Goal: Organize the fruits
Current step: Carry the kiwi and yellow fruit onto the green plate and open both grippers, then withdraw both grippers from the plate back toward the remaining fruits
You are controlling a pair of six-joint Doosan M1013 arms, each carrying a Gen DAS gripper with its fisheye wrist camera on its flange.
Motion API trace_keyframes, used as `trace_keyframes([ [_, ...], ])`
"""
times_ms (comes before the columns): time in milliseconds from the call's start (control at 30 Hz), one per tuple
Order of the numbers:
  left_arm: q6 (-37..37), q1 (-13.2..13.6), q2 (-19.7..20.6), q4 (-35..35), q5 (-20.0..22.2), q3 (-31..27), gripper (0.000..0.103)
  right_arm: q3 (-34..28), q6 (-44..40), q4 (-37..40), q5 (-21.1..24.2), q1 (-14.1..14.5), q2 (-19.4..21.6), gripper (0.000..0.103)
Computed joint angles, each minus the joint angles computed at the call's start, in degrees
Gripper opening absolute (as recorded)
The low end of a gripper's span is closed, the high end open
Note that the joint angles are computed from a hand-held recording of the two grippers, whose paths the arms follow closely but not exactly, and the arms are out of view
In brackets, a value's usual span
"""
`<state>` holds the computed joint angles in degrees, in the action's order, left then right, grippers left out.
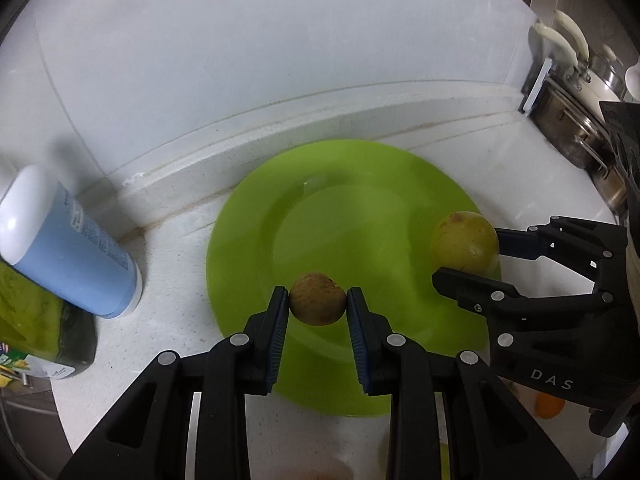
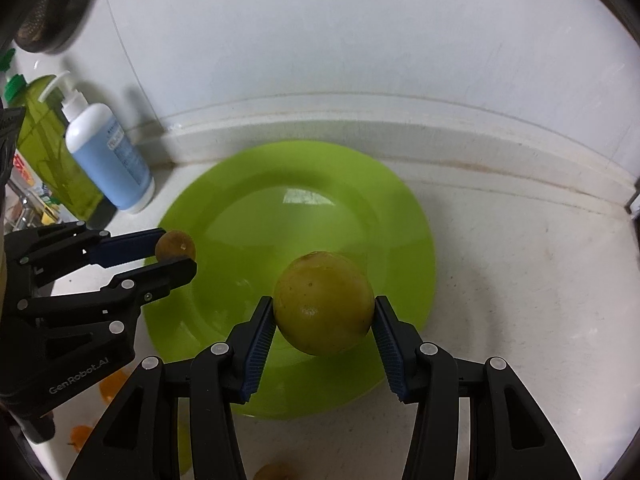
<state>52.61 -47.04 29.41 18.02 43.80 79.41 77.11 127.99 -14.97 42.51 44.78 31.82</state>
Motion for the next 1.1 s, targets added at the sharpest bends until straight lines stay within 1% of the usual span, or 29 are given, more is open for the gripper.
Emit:
trace_keyframes([
  [233,1.8,0.5,0.9,-2.3,1.0,-0.8,0.03,-0.5,-0.7,0.4,0.8,-0.1,0.6,0.05],
  [600,2.8,0.6,1.9,-2.4,2.8,-1.5,0.03,-1.4,-1.8,0.6,1.3,-0.1,1.3,0.05],
  [633,2.9,0.6,2.0,-2.3,2.9,-1.6,0.032,-1.4,-1.8,0.5,1.3,-0.1,1.3,0.05],
  [700,3.0,0.5,2.1,-2.3,2.8,-1.8,0.041,-1.5,-2.1,0.6,1.4,-0.1,1.4,0.05],
  [733,2.1,0.4,2.0,-1.5,3.1,-1.9,0.05,-1.5,-2.1,0.5,1.3,-0.1,1.4,0.05],
  [800,1.0,0.2,1.6,-0.5,2.2,-1.3,0.052,-1.2,-1.9,0.4,0.7,0.0,1.3,0.051],
  [867,-0.3,0.1,1.3,0.7,2.5,-1.0,0.052,-0.6,-0.7,-0.9,-0.1,0.1,0.8,0.051],
  [967,-2.0,0.0,0.1,1.7,1.2,0.4,0.052,0.2,1.2,-3.2,-1.0,0.6,-0.1,0.051],
  [1033,-4.6,-0.4,-1.2,4.0,0.3,1.6,0.053,0.8,3.0,-5.4,-1.3,1.0,-0.7,0.052],
  [1100,-7.1,-0.8,-2.4,5.8,-0.8,2.8,0.057,1.5,5.3,-7.9,-1.9,1.6,-1.6,0.055],
])
